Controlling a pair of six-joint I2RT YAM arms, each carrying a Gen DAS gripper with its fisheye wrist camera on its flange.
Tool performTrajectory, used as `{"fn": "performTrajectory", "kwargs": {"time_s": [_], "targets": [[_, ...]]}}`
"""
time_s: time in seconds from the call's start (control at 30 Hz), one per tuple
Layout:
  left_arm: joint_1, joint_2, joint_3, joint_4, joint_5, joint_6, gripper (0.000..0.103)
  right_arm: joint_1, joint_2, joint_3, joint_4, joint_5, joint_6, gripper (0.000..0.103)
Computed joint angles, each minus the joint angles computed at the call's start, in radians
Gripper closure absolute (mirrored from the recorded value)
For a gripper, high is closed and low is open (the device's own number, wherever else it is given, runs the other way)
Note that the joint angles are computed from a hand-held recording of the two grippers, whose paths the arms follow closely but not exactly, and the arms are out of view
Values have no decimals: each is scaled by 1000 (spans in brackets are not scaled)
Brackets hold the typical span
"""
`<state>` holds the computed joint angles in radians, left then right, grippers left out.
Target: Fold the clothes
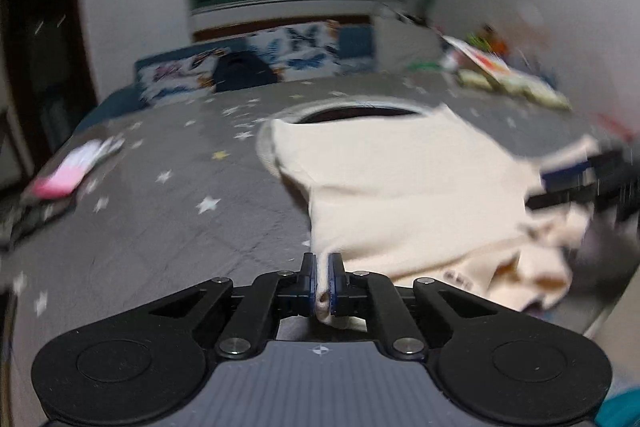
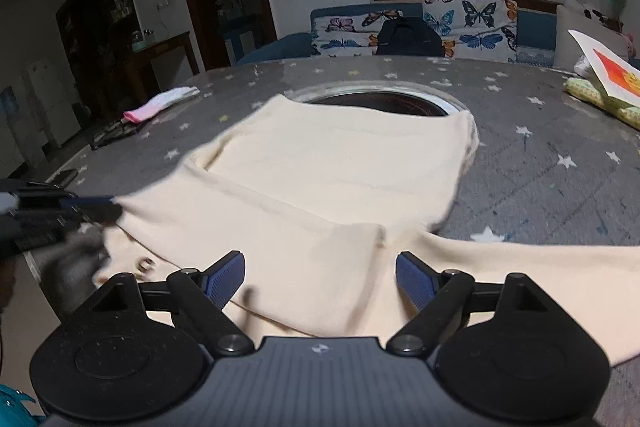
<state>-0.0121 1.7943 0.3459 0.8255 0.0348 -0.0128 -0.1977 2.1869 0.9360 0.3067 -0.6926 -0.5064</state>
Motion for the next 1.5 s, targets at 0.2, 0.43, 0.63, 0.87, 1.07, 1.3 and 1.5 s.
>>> {"fn": "performTrajectory", "kwargs": {"time_s": [0.2,0.43,0.63,0.87,1.07,1.3,1.5], "targets": [[77,-36,70,-162,71,-71,88,-22,10,-10,8,5,-20,17],[-4,7,198,-187,17,-11,62,-49,14,-8,4,-11,2,17],[-26,193,384,-224,-24,-38,76,-55,14,-12,8,-13,4,17],[7,215,355,-160,-28,-82,94,-52,23,-4,8,-8,-3,14],[67,226,347,-171,-22,-137,99,-48,33,-4,18,-9,-28,8],[45,121,273,-109,10,-98,98,-44,19,-15,35,-3,-12,10],[-20,182,343,-190,47,-17,96,-57,11,-18,56,27,13,14]]}}
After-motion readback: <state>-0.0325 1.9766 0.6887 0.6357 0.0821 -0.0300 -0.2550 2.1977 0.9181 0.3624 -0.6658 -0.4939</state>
